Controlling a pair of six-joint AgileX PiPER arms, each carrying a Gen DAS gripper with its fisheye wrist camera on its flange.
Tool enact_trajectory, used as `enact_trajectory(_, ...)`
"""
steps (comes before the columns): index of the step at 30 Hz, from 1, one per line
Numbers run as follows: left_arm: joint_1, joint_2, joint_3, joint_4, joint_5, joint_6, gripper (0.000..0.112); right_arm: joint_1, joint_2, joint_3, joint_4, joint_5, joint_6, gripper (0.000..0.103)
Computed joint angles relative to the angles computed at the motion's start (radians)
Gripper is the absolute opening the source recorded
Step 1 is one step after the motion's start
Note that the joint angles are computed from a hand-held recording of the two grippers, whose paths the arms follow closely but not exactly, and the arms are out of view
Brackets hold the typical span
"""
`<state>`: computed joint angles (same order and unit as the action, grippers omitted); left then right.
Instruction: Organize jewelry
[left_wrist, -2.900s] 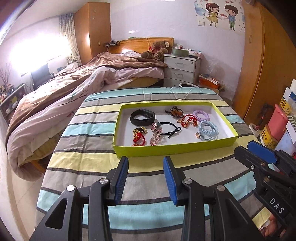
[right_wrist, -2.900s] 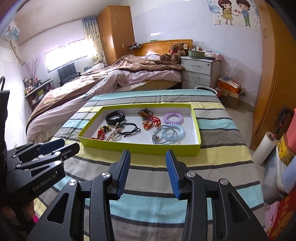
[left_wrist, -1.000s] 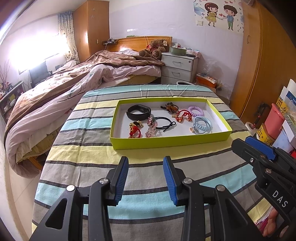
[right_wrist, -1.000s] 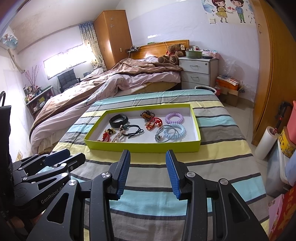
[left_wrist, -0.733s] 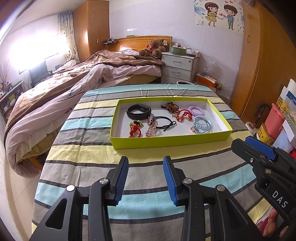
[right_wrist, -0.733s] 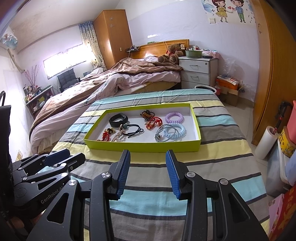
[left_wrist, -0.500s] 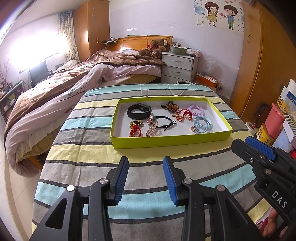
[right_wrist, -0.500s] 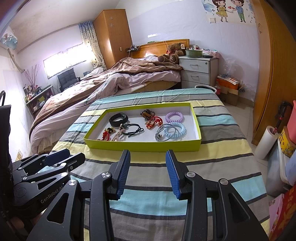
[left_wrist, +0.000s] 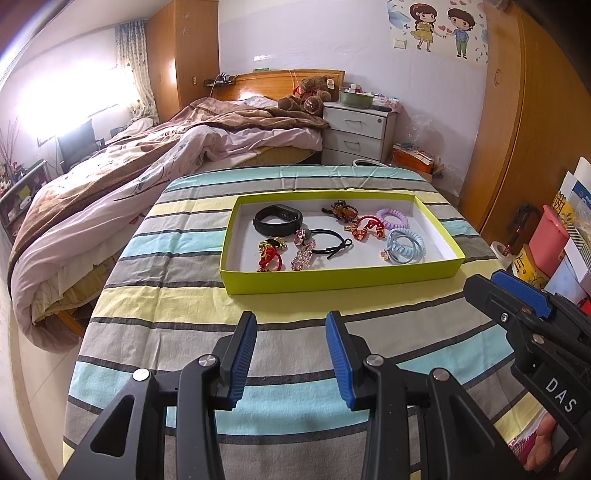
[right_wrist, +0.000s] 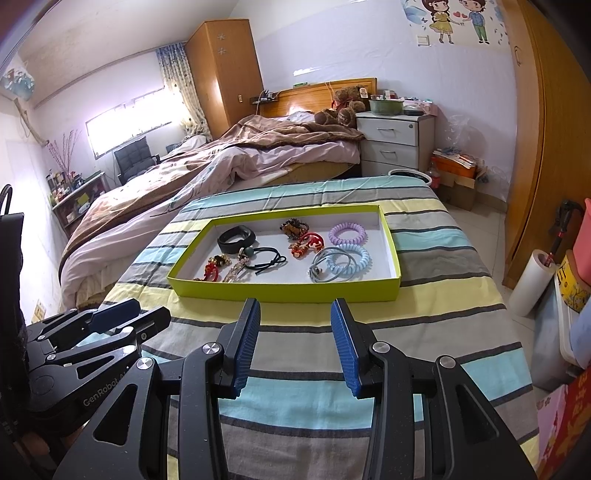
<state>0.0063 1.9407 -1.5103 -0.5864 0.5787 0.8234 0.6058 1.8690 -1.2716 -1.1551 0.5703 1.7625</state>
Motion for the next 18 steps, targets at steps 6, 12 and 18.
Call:
enact_trajectory(6,0.000,-0.001,0.002,-0.001,-0.001,-0.001,0.039,0.000,0.000,-0.001,0.000,0.001,0.000,0.041)
enact_trajectory(12,0.000,-0.001,0.000,0.004,0.002,-0.007,0.039,-0.003,0.002,-0.004,0.008,-0.002,-0.010,0.041)
enact_trajectory(18,0.000,-0.002,0.000,0.003,0.004,-0.006,0.039,-0.003,0.001,-0.004,0.008,-0.001,-0.010,0.041)
